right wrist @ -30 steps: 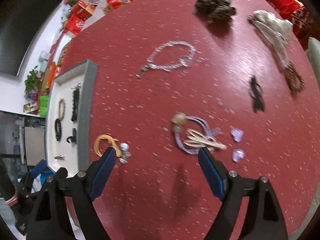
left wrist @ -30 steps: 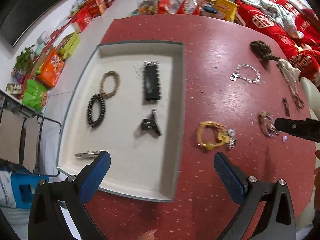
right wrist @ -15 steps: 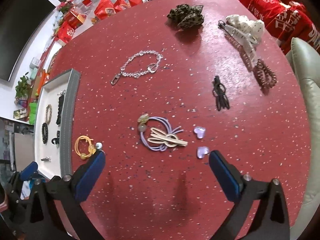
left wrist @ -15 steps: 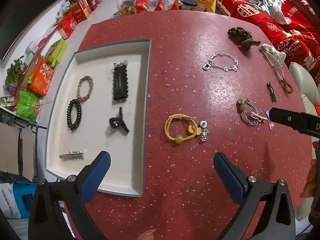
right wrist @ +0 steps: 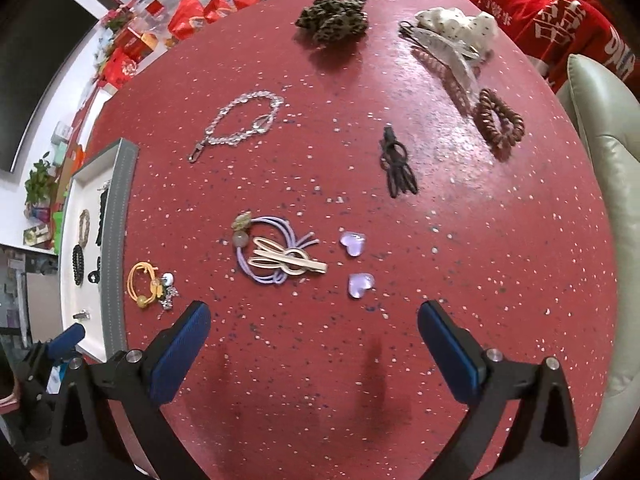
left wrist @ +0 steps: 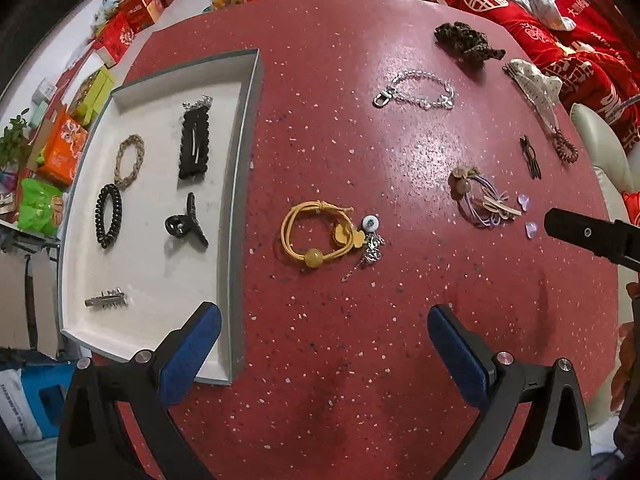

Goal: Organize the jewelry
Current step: 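Position both tools above the yellow cord bracelet and lavender hair ties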

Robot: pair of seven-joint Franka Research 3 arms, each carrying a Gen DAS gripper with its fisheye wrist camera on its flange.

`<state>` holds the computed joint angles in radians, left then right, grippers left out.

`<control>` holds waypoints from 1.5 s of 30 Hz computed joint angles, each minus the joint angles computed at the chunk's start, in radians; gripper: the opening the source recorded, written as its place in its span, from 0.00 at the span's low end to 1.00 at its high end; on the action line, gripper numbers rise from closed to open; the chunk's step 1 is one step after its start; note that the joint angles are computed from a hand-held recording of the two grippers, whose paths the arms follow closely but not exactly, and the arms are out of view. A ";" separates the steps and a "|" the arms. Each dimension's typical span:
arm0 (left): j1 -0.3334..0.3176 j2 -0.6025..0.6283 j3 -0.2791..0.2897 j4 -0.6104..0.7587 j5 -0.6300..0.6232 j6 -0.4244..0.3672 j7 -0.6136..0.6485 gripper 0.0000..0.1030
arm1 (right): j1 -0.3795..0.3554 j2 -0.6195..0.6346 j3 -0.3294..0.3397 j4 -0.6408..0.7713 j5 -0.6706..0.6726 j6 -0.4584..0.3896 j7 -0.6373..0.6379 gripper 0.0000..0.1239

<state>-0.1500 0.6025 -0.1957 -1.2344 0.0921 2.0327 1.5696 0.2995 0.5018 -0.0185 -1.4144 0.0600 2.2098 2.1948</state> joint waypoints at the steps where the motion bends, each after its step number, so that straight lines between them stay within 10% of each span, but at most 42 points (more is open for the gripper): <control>1: -0.002 0.001 0.000 0.001 0.002 -0.001 -0.003 1.00 | 0.000 -0.005 -0.002 -0.009 0.000 0.005 0.002 0.83; 35: -0.053 0.207 0.008 0.287 0.001 -0.143 -0.042 1.00 | -0.023 -0.005 0.001 -0.030 0.022 -0.068 -0.025 0.83; 45: 0.000 0.172 -0.006 0.189 -0.046 -0.044 -0.014 1.00 | -0.021 -0.016 -0.005 -0.067 0.009 -0.049 -0.026 0.83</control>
<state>-0.1504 0.7744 -0.2020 -1.0451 0.0456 1.9889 1.5552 0.2782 0.4863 -0.0237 -1.4814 0.0693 2.1607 2.1685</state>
